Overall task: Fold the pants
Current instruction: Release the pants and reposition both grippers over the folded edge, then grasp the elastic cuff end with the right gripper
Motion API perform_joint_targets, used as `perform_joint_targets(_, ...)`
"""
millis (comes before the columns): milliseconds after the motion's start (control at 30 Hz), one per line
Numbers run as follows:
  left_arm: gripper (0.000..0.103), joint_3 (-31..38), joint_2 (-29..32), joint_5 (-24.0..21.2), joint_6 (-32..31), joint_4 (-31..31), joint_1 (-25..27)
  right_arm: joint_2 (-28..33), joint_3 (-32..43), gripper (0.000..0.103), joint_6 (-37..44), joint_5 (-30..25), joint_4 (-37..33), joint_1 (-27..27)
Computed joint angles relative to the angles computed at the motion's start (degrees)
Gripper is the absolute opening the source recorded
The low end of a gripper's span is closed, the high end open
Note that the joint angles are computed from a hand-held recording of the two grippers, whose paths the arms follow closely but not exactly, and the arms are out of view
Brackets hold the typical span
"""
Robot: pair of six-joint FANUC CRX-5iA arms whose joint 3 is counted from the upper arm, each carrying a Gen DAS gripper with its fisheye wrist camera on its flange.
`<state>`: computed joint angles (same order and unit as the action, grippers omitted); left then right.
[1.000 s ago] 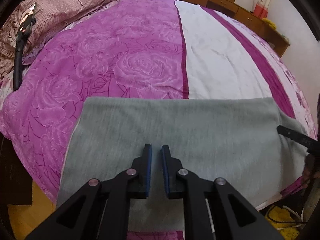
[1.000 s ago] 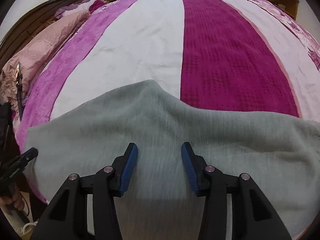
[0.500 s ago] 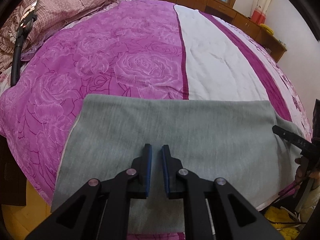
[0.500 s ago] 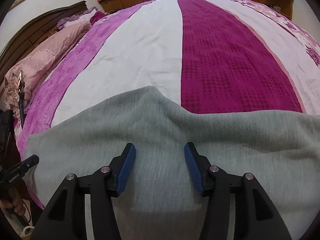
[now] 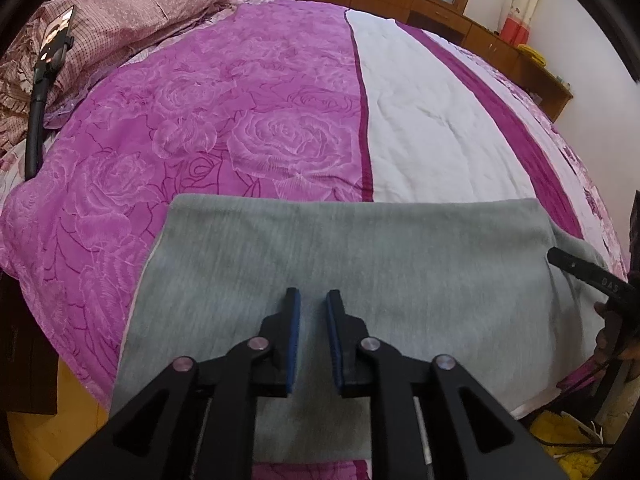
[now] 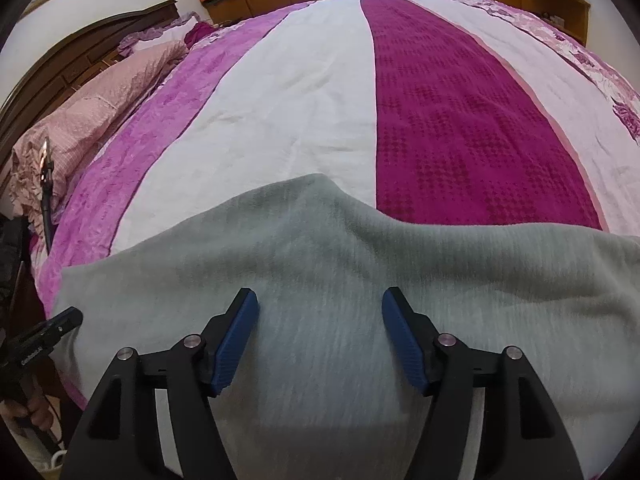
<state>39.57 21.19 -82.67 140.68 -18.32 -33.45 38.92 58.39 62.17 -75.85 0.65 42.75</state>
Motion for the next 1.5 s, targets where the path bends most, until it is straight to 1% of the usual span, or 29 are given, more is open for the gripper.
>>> perform_joint_targets(33, 0.022, 0.9, 0.3, -0.8, -0.2, -0.4, -0.3, -0.6, -0.5, 0.06, 0.2, 0.3, -0.5, -0.1)
perform_joint_targets(100, 0.03, 3.4, 1.3, -3.4, -0.6, -2.2, -1.3, -1.9, -2.1, 0.06, 0.2, 1.0, -1.2, -0.3)
perform_joint_targets(133, 0.031, 4.2, 1.6, -4.1, -0.8, -2.7, -1.7, -2.7, -3.0, 0.061, 0.3, 1.3, -1.5, -0.4)
perform_joint_targets(200, 0.031, 4.7, 1.6, -4.4, -0.8, -2.8, -1.8, -3.6, -3.8, 0.061, 0.2, 1.4, -1.8, -0.6)
perform_joint_targets(267, 0.031, 5.2, 1.6, -4.7, -0.5, -2.6, -1.8, -5.2, -6.0, 0.061, -0.2, 2.3, -1.7, -0.9)
perform_joint_targets(400, 0.031, 7.3, 2.3, -6.9, -0.2, -3.4, -2.3, -9.3, -11.5, 0.061, -1.7, 5.1, -0.5, -1.4)
perform_joint_targets(467, 0.031, 7.5, 2.4, -7.2, 0.1, -3.0, -2.2, -10.9, -13.6, 0.061, -2.8, 5.7, 0.0, -1.8)
perform_joint_targets(667, 0.031, 8.8, 3.1, -8.7, 0.8, -1.9, -2.1, -15.8, -20.1, 0.061, -6.7, 6.3, 3.2, -3.1)
perform_joint_targets(833, 0.031, 9.2, 3.2, -9.4, 0.9, -2.2, -2.4, -19.9, -25.8, 0.061, -10.8, 7.8, 6.6, -4.2)
perform_joint_targets(1067, 0.031, 8.6, 3.7, -10.8, 2.4, -1.3, -2.2, -24.3, -31.6, 0.061, -14.4, 9.7, 6.9, -6.8)
perform_joint_targets(1167, 0.031, 8.8, 4.3, -12.0, 3.0, -1.2, -2.2, -25.9, -34.1, 0.061, -15.5, 11.4, 7.6, -7.8)
perform_joint_targets(1233, 0.031, 8.6, 4.3, -12.0, 3.3, -1.3, -2.3, -27.2, -36.4, 0.061, -17.5, 12.7, 8.2, -8.6)
perform_joint_targets(1333, 0.031, 9.4, 4.8, -12.6, 2.8, -1.4, -2.2, -28.7, -39.0, 0.061, -19.2, 14.1, 7.1, -10.1)
perform_joint_targets(1433, 0.031, 10.0, 5.2, -13.1, 2.8, -1.5, -2.2, -30.1, -41.8, 0.061, -21.5, 14.8, 8.8, -10.6)
perform_joint_targets(1500, 0.031, 10.0, 5.3, -13.2, 2.8, -1.5, -2.1, -31.1, -43.5, 0.061, -22.0, 15.8, 7.7, -11.5)
